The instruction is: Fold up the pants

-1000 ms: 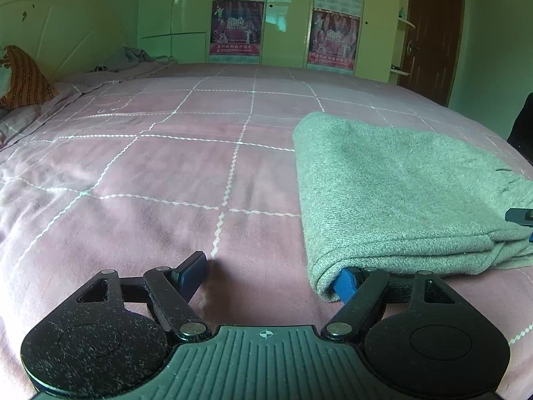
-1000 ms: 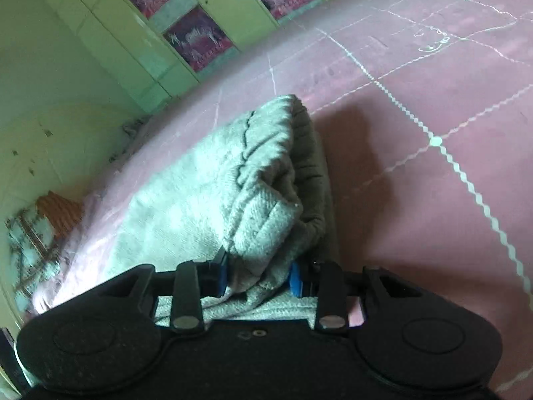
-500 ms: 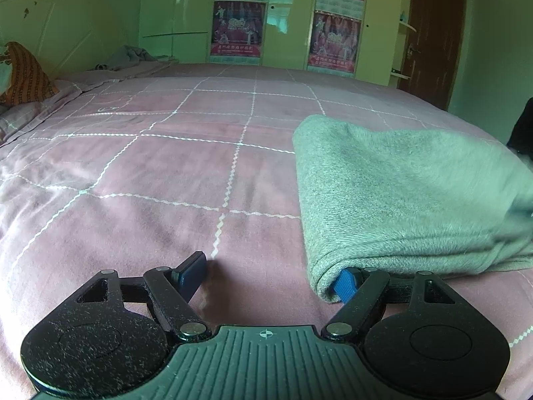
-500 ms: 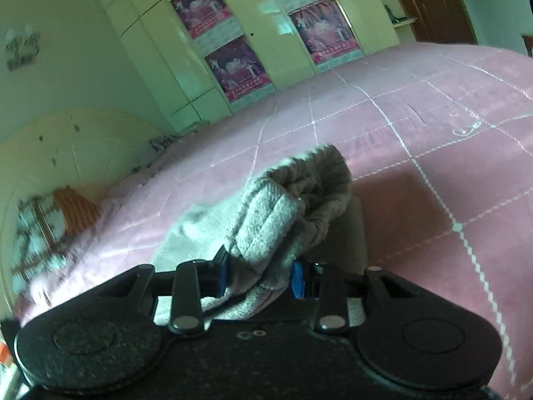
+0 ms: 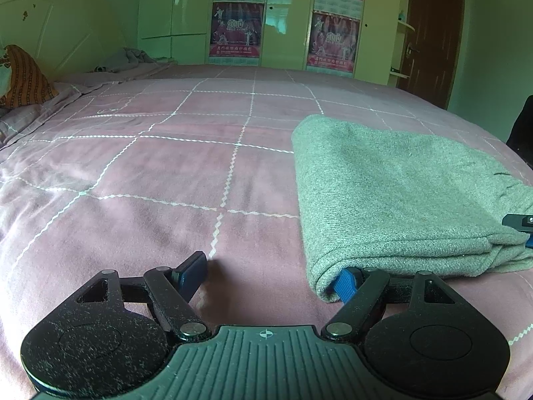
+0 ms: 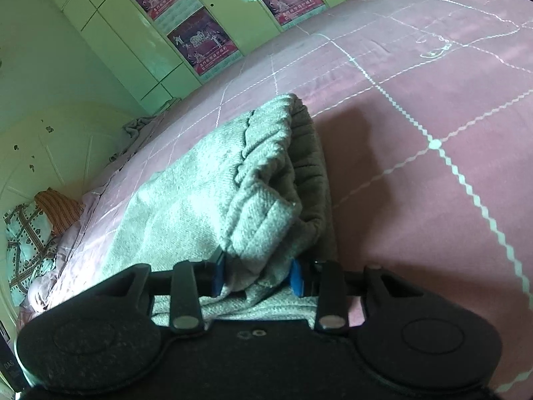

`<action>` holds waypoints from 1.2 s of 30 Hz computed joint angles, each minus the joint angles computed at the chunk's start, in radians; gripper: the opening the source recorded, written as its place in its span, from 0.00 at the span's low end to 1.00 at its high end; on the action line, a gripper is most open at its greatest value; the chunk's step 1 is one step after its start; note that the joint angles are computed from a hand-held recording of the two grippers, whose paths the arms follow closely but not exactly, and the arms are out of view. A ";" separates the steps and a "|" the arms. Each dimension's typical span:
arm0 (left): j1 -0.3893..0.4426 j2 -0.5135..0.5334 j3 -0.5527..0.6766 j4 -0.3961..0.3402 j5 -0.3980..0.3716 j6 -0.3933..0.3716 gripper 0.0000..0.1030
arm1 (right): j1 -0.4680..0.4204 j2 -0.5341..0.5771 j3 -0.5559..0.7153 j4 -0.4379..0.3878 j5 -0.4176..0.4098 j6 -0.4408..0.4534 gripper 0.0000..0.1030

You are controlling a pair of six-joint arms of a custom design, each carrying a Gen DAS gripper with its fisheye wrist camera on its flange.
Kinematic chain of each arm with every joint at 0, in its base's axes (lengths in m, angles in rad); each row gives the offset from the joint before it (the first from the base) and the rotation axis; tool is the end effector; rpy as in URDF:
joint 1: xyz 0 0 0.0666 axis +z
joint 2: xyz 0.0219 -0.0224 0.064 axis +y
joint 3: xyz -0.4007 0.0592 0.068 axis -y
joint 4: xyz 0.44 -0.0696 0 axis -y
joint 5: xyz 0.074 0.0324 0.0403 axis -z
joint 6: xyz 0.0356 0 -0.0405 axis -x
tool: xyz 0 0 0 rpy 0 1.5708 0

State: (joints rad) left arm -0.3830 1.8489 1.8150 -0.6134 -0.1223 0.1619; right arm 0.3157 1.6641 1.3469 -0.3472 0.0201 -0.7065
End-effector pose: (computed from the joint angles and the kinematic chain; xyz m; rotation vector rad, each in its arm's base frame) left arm 0.6731 -0.2670 0.4162 0.1774 2.2104 -0.1661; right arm 0.6003 0.1949 0.3183 0.4554 2.2431 0.5252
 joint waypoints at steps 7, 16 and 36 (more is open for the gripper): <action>-0.001 -0.037 -0.054 0.084 -0.001 0.015 0.75 | 0.002 0.004 0.006 -0.002 0.004 -0.013 0.34; -0.007 -0.059 -0.093 0.164 -0.055 0.033 0.73 | 0.017 -0.015 0.049 0.065 0.017 0.050 0.36; -0.010 -0.003 -0.002 -0.018 -0.039 0.055 0.78 | -0.013 0.015 0.032 -0.025 -0.061 -0.025 0.44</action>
